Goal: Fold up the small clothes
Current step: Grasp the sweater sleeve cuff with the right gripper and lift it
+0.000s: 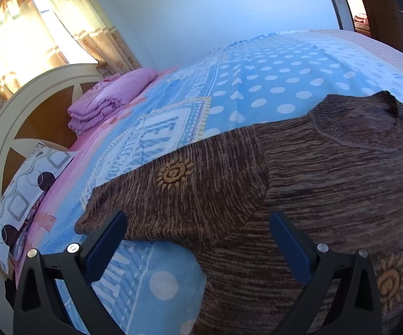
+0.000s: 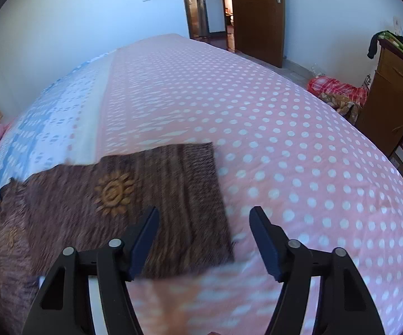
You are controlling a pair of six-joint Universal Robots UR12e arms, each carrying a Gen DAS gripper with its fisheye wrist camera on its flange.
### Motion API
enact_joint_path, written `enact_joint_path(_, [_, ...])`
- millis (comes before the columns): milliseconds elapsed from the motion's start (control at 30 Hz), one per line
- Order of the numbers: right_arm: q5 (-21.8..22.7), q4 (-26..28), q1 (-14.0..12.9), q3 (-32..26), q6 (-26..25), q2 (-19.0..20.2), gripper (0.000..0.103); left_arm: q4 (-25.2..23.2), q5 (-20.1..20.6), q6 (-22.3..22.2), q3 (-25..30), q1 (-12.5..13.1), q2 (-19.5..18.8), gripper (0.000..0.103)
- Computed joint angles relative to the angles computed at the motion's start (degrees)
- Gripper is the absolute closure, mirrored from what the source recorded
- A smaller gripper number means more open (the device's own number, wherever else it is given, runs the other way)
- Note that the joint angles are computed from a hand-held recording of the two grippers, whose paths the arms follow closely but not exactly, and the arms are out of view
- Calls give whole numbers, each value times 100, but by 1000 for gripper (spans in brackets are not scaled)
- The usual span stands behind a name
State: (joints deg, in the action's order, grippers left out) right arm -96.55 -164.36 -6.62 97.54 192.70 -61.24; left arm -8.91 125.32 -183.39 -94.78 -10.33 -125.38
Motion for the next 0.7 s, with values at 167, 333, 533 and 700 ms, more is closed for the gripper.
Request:
enact_joint_path(167, [-40,408,-16,-320,-138,220,59,-240,-26,-138,145,62,-87,0])
enact_joint_path(333, [61,426,17,-400,-394,272,94,-479,-252,-254,218,119,-120,0])
enact_joint_path(533, [162,364,154,-449,-528,144,97,-471,-387,-367,176,155,-94,0])
enact_joint_path(700, [243,265,345,-525,-651,-33,97,-357,-526,-409,120,195,-49,0])
